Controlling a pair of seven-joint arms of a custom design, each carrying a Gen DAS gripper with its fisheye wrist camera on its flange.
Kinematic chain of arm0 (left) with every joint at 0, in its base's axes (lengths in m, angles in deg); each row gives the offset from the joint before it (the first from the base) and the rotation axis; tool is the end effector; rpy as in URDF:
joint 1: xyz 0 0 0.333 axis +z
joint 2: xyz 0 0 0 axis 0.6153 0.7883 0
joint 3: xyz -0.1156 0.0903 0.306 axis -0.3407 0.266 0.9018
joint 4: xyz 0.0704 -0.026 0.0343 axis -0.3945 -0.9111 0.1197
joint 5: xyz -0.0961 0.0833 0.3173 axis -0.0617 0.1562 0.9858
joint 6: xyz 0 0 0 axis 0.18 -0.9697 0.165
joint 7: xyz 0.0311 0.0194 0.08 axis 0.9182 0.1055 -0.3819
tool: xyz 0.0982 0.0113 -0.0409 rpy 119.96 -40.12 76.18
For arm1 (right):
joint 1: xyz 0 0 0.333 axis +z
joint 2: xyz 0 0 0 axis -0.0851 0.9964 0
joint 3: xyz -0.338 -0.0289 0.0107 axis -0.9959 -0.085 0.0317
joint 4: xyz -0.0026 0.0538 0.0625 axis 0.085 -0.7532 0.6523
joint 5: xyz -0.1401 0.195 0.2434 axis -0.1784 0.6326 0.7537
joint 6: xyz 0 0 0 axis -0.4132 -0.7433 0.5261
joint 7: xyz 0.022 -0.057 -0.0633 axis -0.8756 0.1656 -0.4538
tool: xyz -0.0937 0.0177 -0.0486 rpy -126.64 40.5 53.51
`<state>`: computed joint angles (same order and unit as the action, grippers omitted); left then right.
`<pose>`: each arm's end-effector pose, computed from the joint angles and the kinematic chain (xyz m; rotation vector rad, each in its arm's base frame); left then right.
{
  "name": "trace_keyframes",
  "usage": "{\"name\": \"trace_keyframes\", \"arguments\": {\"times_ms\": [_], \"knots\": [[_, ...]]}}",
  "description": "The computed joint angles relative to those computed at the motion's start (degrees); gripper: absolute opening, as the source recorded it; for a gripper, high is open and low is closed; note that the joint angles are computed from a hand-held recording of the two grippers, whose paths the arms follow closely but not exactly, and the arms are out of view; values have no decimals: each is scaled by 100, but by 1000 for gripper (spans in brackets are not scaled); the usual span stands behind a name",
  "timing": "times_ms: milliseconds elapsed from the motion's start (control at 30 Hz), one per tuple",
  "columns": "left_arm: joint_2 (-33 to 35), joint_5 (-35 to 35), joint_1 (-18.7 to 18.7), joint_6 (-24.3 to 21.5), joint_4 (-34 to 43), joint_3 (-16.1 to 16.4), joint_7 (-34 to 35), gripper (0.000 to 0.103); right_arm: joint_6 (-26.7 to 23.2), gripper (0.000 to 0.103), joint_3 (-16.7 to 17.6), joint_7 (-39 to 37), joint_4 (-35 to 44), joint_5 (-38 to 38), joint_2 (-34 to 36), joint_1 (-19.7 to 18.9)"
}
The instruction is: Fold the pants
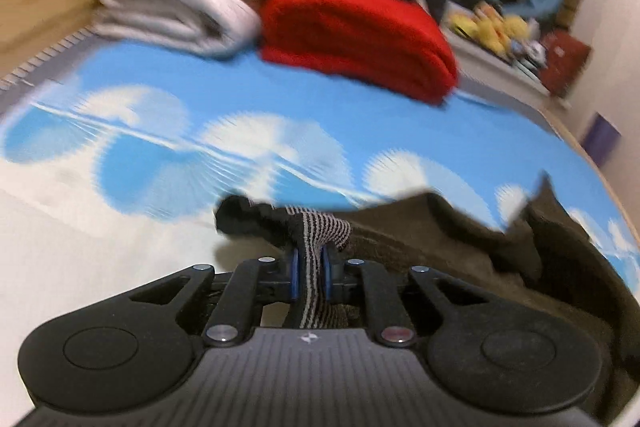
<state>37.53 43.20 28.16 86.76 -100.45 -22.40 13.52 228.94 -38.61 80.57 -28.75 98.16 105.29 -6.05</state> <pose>0.5359 -0.1799 0.4148 -2.1066 1.1662 -0.7136 0.6041 0.0014 0.4156 -2.0630 1.0201 -0.2721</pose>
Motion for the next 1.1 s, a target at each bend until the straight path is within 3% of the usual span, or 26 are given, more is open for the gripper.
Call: {"name": "trace_keyframes", "arguments": {"times_ms": [100, 133, 233, 300, 367, 433, 567, 633, 900, 1100], "knots": [[-439, -273, 46, -548, -478, -5, 147, 7, -1273, 21, -66, -207, -78, -615, -130, -176], [-486, -603, 135, -550, -605, -19, 395, 7, -1434, 22, -108, -190, -143, -1013, -150, -102], [-573, -1537, 300, -744, -884, -64, 904, 8, -1170, 22, -149, -547, -534, -1721, -311, 161], [-747, -1635, 342, -824, -1073, -75, 883, 9, -1003, 26, -182, -456, -494, -1763, -272, 216], [-886, -1722, 406, -670, -1223, -85, 842, 12, -1082, 33, -221, 4, -132, -1558, -115, 145], [-910, -1832, 484, -420, -1282, -83, 924, 16, -822, 42, -230, 666, 294, -1260, 158, 120], [-598, -2347, 544, -170, -1085, -117, 1600, 27, 93, 42, -257, 2116, 932, -1227, 735, 187], [-412, -2770, 513, -392, -885, -162, 2082, 29, 404, 42, -254, 2921, 1223, -1387, 1041, 271], [-324, -3220, 583, -203, -878, -25, 2247, 34, 573, 42, -228, 4852, 2730, -2532, 2377, 465], [-241, -3374, 637, -216, -848, 11, 2625, 35, 345, 55, -198, 6037, 4113, -3368, 3374, 558]]}}
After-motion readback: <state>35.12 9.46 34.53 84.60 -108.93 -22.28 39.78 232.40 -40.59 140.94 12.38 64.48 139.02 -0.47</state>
